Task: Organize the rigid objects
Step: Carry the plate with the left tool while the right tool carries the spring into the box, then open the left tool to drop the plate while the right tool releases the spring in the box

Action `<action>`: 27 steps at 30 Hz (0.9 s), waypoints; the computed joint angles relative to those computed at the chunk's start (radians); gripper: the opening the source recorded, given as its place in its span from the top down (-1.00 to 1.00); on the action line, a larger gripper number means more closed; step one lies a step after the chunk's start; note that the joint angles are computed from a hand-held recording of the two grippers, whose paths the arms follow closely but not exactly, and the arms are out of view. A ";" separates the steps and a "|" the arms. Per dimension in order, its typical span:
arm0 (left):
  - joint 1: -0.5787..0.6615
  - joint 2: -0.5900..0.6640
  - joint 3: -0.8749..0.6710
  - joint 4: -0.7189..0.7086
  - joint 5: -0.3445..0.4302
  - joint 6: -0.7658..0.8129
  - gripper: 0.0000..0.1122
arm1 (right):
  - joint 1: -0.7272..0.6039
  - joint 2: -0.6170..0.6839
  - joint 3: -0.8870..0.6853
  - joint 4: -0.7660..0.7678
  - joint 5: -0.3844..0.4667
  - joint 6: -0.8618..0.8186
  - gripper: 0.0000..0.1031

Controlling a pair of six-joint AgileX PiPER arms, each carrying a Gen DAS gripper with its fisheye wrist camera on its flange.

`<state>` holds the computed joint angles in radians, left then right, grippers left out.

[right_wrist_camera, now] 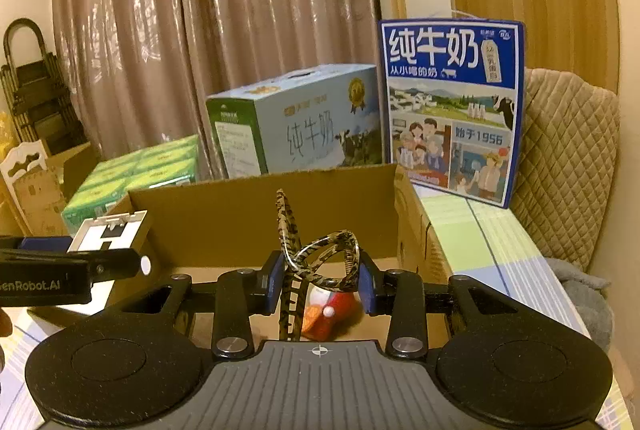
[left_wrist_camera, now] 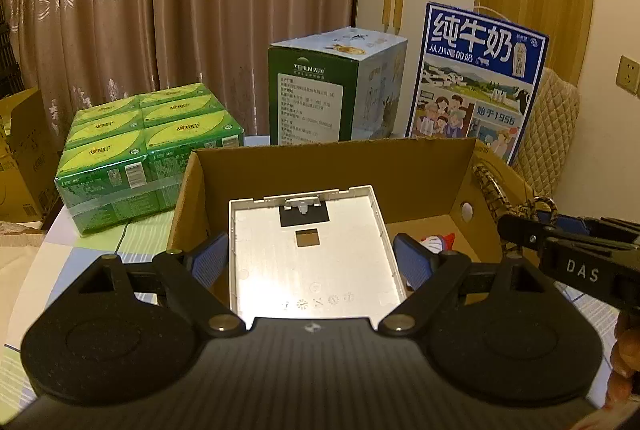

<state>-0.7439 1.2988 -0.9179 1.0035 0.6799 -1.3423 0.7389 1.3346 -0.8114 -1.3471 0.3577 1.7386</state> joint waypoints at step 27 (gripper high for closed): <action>0.011 0.017 -0.010 -0.021 0.043 -0.011 -0.66 | 0.011 0.000 -0.001 -0.005 0.004 0.015 0.32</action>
